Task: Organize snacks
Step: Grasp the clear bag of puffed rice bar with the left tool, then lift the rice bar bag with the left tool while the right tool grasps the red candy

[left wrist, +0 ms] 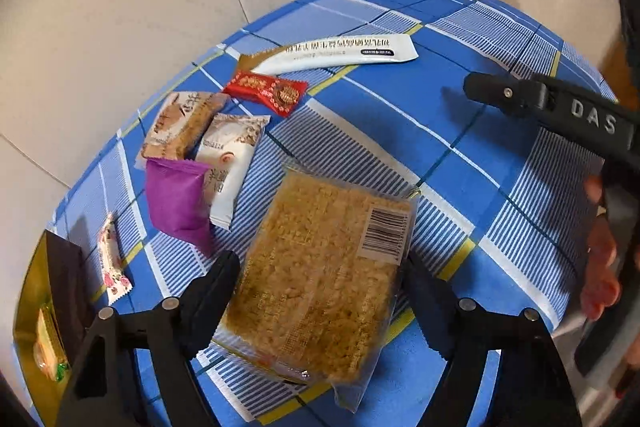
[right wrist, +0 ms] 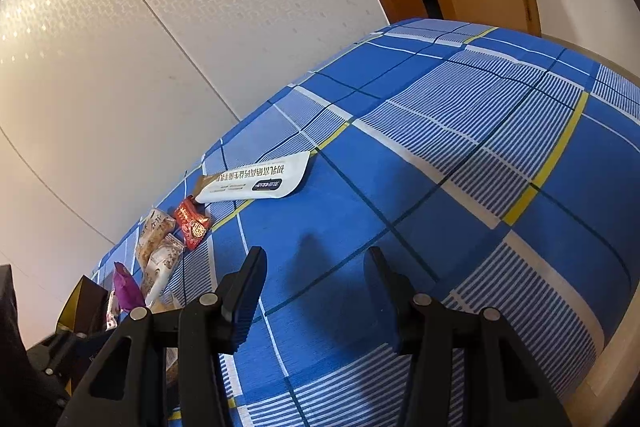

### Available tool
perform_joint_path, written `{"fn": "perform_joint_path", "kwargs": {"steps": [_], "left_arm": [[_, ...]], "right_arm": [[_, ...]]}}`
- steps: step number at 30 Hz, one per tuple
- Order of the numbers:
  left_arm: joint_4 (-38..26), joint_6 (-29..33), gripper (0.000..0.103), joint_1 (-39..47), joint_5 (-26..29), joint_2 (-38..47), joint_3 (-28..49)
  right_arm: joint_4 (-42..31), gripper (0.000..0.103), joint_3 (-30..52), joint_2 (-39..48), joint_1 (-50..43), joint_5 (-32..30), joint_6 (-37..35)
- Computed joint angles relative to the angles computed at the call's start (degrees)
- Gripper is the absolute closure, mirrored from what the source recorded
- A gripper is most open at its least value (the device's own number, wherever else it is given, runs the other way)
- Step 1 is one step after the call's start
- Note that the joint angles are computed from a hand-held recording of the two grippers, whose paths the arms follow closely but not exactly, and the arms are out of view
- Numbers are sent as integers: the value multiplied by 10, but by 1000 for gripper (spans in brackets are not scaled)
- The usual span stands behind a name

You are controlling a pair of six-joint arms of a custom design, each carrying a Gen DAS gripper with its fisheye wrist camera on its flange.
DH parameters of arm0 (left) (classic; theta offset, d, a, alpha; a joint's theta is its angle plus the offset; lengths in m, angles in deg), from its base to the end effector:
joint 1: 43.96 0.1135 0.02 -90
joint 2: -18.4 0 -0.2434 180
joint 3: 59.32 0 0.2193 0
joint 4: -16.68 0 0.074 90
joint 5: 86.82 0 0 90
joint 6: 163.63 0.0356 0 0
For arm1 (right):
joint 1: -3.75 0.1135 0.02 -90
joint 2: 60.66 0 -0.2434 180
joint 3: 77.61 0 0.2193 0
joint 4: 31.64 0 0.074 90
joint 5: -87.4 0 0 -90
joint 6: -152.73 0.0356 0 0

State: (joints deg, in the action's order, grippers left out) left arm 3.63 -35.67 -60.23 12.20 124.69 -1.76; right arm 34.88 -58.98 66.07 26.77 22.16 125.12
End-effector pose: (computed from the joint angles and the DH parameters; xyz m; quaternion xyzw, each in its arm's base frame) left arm 0.2716 -0.0851 0.0861 0.4577 0.8518 -0.0292 0.2530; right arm 0.1687 0.0555 0.0296 0.3829 0.8092 0.1280 0.4270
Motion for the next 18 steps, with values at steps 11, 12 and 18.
{"fn": "perform_joint_path", "kwargs": {"steps": [11,12,18], "left_arm": [[107,-43,26,108,111,-93,-116],[112,-50,26,129,127,-100,-124],[166,-88,26,244,178,-107,-168]], "right_arm": [[13,52,4,9,1,-5,-5],[14,52,4,8,3,-5,-7],[-29,52,22,-23,30,1,-32]]}}
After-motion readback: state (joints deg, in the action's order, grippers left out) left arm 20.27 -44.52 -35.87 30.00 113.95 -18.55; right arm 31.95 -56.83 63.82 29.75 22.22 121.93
